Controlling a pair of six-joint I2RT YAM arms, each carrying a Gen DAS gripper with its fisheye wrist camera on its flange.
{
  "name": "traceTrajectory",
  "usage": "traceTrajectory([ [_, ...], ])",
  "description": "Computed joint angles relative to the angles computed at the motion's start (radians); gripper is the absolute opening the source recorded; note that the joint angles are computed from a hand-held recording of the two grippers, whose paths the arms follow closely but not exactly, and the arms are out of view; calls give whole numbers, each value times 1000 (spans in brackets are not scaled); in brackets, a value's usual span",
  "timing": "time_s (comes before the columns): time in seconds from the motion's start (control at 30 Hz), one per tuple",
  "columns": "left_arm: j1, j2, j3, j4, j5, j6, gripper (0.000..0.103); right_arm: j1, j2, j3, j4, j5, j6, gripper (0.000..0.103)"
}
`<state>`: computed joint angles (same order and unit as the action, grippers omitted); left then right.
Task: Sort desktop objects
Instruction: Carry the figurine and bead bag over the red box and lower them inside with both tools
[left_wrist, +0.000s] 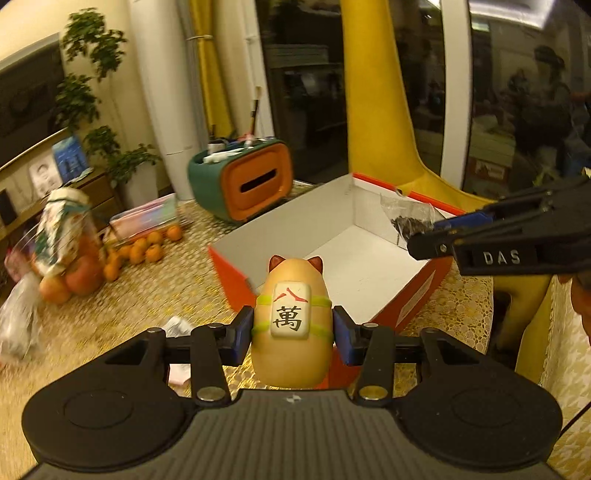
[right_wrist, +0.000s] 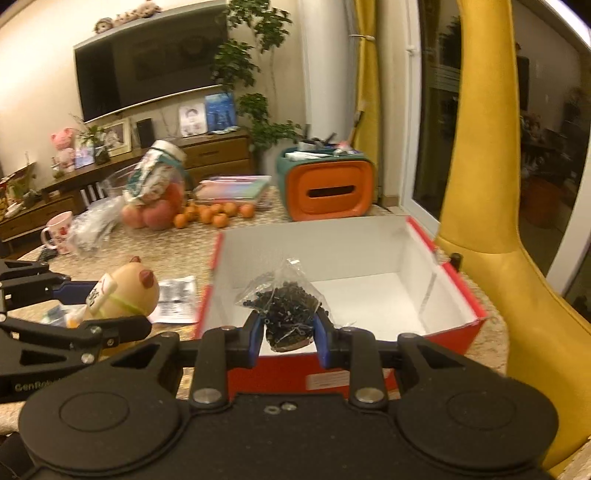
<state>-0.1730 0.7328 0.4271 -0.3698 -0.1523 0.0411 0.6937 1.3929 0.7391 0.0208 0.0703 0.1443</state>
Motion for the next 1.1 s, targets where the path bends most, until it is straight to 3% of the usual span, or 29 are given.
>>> traceTrajectory([
  [0.23,-11,361,136,122,17,-23,44,-124,109,84,-17,-99,-21,28],
  [0.5,26,649,325,182,32,11,44,-181,275,218,-25,-89,-85,28],
  [0.77,16,951,495,164,24,54,44,-216,503,453,-187,-113,-174,28],
  [1.1,17,1104,628,86,39,61,44,-203,663,607,-300,-82,-234,28],
])
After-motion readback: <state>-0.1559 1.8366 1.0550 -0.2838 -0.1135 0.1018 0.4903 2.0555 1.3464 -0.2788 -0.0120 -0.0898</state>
